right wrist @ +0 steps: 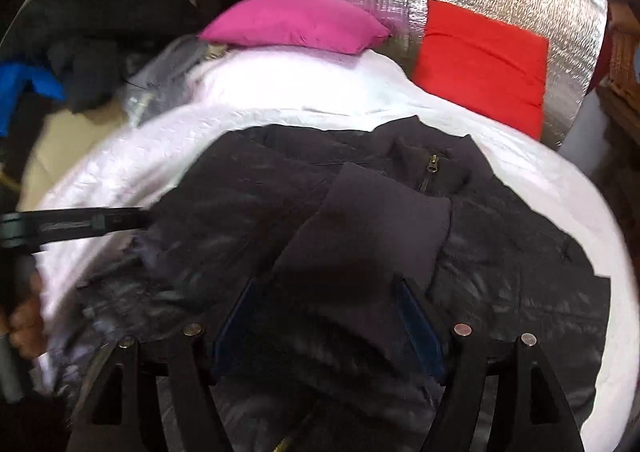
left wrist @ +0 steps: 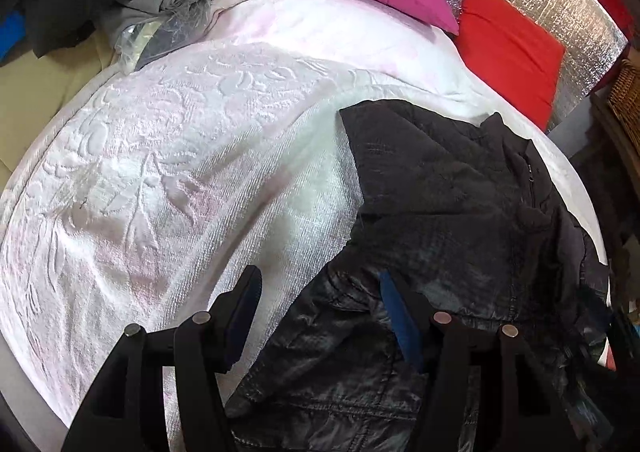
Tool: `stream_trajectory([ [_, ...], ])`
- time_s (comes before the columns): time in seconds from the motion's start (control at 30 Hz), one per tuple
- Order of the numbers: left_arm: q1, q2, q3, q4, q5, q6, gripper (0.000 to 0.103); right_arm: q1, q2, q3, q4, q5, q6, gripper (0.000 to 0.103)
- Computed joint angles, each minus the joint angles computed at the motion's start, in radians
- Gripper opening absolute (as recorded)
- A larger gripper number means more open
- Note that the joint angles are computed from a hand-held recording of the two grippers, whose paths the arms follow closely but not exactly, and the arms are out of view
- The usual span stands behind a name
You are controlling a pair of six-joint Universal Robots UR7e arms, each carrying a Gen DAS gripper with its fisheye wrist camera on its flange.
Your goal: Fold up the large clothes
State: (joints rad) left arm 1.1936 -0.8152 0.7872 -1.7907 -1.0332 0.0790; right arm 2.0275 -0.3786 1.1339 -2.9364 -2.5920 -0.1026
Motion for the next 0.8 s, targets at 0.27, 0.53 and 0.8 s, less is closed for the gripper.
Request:
stream_trajectory([
  [0.27,-0.001,-0.005,0.011,-0.012,0.0,0.016,0.063,-0.024,-0.071,0.089,-0.144,0.018,0.106,0.03],
  [0.53,-0.012,-0.036,0.073,-0.089,-0.027,0.065,0.063,-0.037,-0.341,0.467,-0.472,0.142,0.28,0.029],
  [0.8,-0.027,-0.061,0.147,-0.188,-0.035,0.114,0.063,-0.136,-0.52,0.769,-0.524,0.285,0.611,0.03],
])
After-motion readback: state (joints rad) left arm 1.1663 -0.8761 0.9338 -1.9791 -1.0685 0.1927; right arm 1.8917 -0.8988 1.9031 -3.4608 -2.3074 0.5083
